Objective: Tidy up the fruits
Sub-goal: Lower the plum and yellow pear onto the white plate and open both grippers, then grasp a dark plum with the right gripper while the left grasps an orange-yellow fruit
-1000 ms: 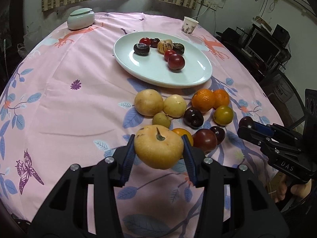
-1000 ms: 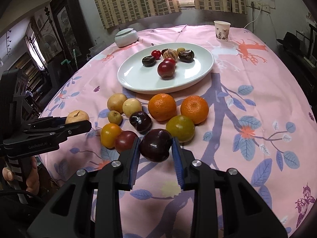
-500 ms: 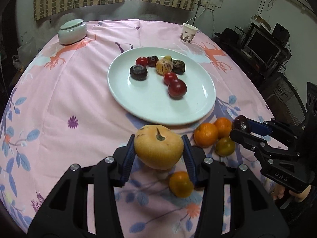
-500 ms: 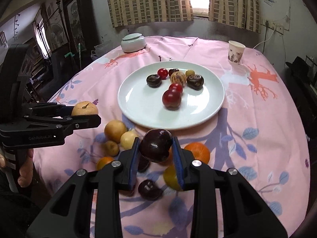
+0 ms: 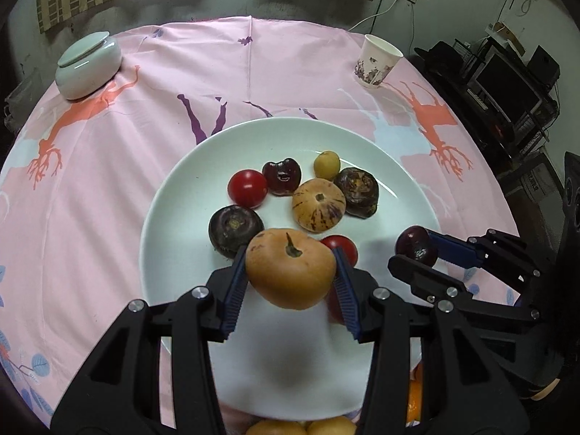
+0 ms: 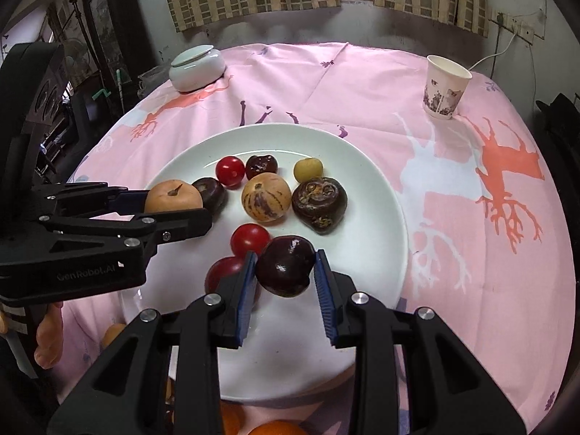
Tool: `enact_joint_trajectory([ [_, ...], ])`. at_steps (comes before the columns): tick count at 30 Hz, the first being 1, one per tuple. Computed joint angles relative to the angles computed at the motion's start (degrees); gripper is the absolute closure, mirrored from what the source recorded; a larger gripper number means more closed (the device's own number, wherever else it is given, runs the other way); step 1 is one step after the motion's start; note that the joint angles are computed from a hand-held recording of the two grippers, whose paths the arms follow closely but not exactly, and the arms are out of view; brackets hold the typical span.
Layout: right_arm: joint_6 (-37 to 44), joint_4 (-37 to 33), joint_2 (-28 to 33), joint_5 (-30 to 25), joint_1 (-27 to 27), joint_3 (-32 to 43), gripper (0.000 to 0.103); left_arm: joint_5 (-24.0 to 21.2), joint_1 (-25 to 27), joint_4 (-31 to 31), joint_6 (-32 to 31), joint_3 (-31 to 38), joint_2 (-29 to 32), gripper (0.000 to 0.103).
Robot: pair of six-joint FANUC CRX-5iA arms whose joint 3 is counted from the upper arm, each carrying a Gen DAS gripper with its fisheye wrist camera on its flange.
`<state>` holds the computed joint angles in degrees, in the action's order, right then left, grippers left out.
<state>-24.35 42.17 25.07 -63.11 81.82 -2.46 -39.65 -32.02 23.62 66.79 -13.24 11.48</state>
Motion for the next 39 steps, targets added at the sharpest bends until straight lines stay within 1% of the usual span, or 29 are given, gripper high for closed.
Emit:
enact_joint_trajectory([
  [8, 1.72, -1.05, 0.37, 1.07, -1.68, -0.18, 0.07, -0.12, -0.36, 0.08, 0.54, 2.07, 2.64, 0.056],
  [9, 2.44, -1.47, 0.69, 0.67, -1.83, 0.31, 0.07, 0.61, -0.4, 0.19, 0.6, 1.78, 2.38, 0.054],
  [10, 3.36, -2.11, 1.22, -0.15, -1.92, 1.13, 0.069, 1.43, -0.42, 0.39, 0.51, 1.45, 2.01, 0.049],
  [11, 4.22, -2.82, 1.89, -1.51, -1.92, 2.19, 0.057, 1.83, -0.36, 0.64, 0.67, 1.26, 1.64, 0.032],
  [12, 4.65, -3.2, 2.62, -3.48, -1.74, 3.3, 0.042, 2.86, -0.11, 2.46, -0.32, 0.16, 0.84, 0.023],
  [13, 4.11, -2.32, 3.0, -5.04, -1.44, 3.54, 0.026, 3.71, 0.14, 4.53, -1.78, -1.0, 0.02, 0.023],
  [15, 3.05, 0.19, 3.21, -7.35, -0.67, 3.33, 0.024, 3.6, 0.63, 5.86, -2.75, -1.57, -1.07, 0.022],
  [18, 1.85, 1.01, 2.11, -7.92, 0.19, 2.75, 0.024, 3.27, 1.8, 7.82, -3.72, -3.57, -3.75, 0.023],
  [20, 1.1, 1.55, 1.44, -8.93, 1.42, 2.65, 0.024, 4.25, 2.69, 10.74, -6.32, -7.29, -7.47, 0.022],
  [22, 0.57, 1.81, 1.08, -10.17, 3.11, 3.06, 0.024, 6.42, 2.99, 10.61, -6.86, -11.17, -12.16, 0.017],
  [23, 0.05, 2.01, 0.96, -10.76, 4.2, 3.32, 0.02, 7.68, 3.04, 10.63, -7.6, -13.5, -14.95, 0.013],
  [24, -0.67, 2.25, 0.85, -11.15, 5.45, 3.59, 0.017, 8.59, 3.04, 11.2, -9.07, -15.86, -17.72, 0.011],
  [25, -1.36, 2.72, 0.98, -11.41, 6.44, 3.96, 0.012, 9.34, 3.02, 11.76, -10.34, -17.98, -20.17, 0.011],
  [28, -2.9, 3.98, 2.31, -12.89, 9.9, 6.18, 0.011, 11.1, 2.97, 13.78, -14.26, -24.96, -28.15, 0.004],
  [30, -3.79, 4.52, 3.84, -14.14, 11.83, 8.37, 0.011, 11.0, 2.97, 12.87, -14.19, -28.55, -32.69, 0.003],
  [32, -5.21, 5.0, 5.9, -15.46, 13.75, 10.82, 0.005, 10.16, 3.3, 13.64, -15.92, -32.24, -36.71, 0.003],
  [33, -5.95, 5.33, 7.2, -16.31, 14.81, 12.12, 0.005, 9.82, 3.62, 13.42, -16.3, -34.12, -38.84, 0.003],
  [34, -6.3, 5.35, 8.52, -17.36, 15.75, 13.6, 0.004, 9.59, 4.01, 12.19, -15.87, -35.61, -40.78, 0.002],
  [36, -6.66, 3.95, 11.4, -19.73, 17.19, 16.83, 0.002, 9.51, 4.78, 7.55, -12.35, -37.86, -43.95, 0.002],
  [39, -7.85, -1.13, 15.3, -23.8, 18.36, 21.88, 0.001, 8.23, 7.18, 4.96, -10.12, -41.13, -47.01, 0.002],
])
